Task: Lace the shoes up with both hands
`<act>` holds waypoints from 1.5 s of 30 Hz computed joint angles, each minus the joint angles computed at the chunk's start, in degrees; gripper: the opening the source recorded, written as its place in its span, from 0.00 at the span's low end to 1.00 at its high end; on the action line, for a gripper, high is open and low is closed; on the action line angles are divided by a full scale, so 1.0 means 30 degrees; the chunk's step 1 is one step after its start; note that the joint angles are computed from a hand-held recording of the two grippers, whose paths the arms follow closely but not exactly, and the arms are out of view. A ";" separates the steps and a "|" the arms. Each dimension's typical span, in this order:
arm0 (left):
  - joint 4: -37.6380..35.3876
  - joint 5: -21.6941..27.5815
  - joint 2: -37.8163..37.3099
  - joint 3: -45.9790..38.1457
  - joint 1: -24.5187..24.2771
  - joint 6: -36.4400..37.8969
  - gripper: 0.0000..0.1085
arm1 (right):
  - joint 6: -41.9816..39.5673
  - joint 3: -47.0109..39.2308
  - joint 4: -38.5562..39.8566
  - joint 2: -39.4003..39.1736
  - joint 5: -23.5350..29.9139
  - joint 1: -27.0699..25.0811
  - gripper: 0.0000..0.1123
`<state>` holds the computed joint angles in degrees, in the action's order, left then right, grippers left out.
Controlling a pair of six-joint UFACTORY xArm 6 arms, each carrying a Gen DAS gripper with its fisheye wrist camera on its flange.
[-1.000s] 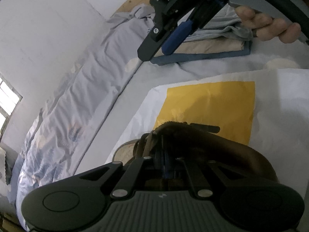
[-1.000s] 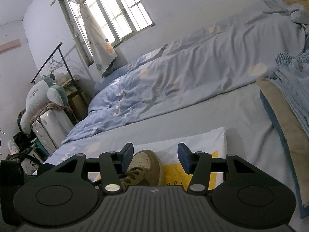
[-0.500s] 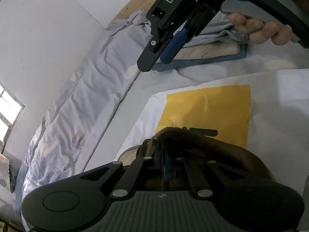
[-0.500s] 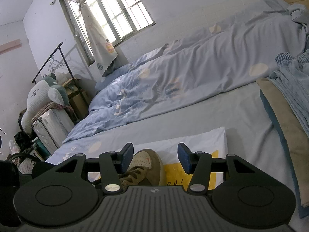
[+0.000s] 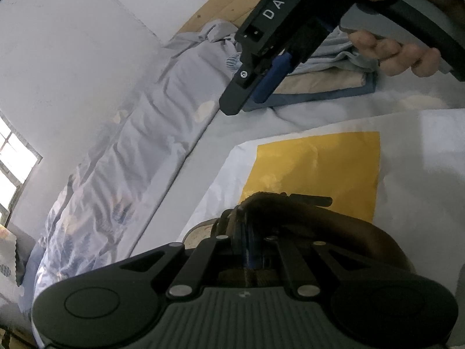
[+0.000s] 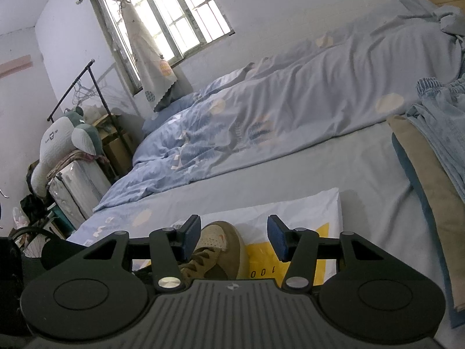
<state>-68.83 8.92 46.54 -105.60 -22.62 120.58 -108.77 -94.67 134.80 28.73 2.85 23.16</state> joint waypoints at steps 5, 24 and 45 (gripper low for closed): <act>0.3008 0.0279 0.1390 -0.1581 0.0025 -0.2651 0.02 | -0.0307 0.0137 0.0266 -0.0089 0.0108 -0.0084 0.47; 0.8822 0.2067 0.6002 -0.8272 0.0473 -0.8449 0.02 | 0.1055 0.0509 -0.1305 -0.0181 0.0555 -0.0302 0.47; 0.1312 0.1061 0.3707 -0.4958 0.0246 -0.1222 0.02 | 0.2811 0.0780 -0.2193 -0.0084 0.0733 0.0087 0.47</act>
